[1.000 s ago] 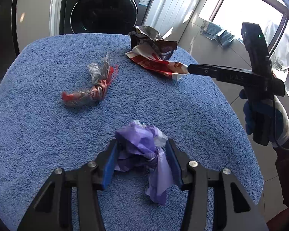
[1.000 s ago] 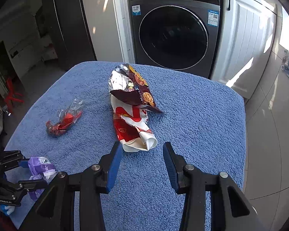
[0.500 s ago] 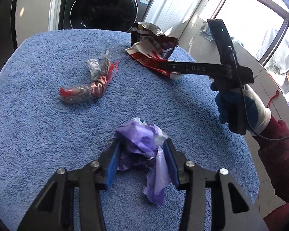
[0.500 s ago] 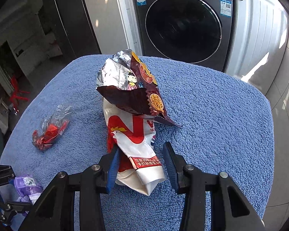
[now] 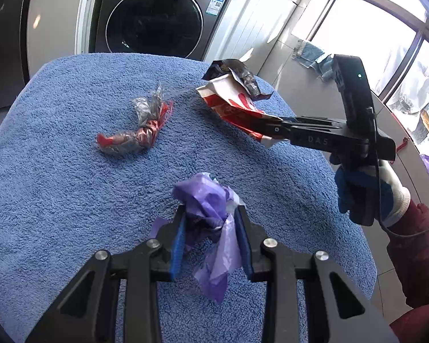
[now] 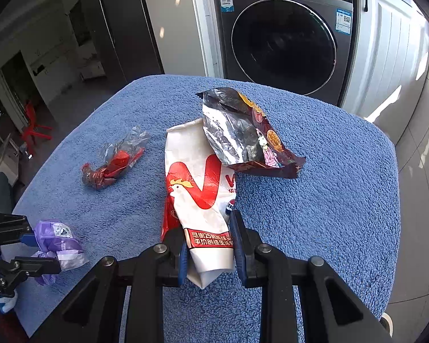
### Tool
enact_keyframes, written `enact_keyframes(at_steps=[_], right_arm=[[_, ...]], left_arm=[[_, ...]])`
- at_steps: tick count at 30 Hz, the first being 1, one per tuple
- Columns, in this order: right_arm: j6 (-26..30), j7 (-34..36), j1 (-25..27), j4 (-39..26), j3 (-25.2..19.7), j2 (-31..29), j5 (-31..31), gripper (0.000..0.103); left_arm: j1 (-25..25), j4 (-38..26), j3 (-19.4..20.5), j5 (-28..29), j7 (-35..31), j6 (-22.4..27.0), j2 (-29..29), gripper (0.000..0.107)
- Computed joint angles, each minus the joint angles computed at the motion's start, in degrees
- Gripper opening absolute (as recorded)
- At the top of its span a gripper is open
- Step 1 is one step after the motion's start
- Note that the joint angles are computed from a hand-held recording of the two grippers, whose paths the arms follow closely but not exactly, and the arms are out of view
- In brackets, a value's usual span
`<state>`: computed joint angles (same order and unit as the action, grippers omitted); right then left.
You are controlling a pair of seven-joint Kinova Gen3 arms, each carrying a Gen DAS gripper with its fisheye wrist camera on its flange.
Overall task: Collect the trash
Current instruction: 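Grasp the purple wrapper with the left tool while the right grasps the red-white snack bag, then carry the purple wrapper and snack bag over the bin and open both tools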
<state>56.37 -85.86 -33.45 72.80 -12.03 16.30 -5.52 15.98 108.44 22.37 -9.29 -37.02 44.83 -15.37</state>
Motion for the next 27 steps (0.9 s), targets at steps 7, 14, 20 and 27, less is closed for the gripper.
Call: enact_keyframes(at_steps=[7,14,20,27], right_arm=[[0.1,1.2,1.9,7.1,-1.0,-6.8,-3.6,0.024],[-0.5,0.0,1.6,11.9,-1.7,-12.7,-3.6,0.024],[-1.9,-3.2,1.8,14.6,-2.1,-17.8,-2.1,0.024],[-2.6,-4.9,4.9,18.6,-0.8,-24.7,-2.2,0.024]], left_arm=[[-0.7,-1.3,2.5,-1.5,2.4,2.6,-1.9,0.030],[-1.6,-1.6,4.8,-1.9,3.2,4.1,-4.8,0.030],[-3.6,-3.9,8.5,-2.8,2.6,6.4,-6.1,0.030],[-4.2,-9.7,12.2,-6.0,1.2,9.3,-2.1,0.030]])
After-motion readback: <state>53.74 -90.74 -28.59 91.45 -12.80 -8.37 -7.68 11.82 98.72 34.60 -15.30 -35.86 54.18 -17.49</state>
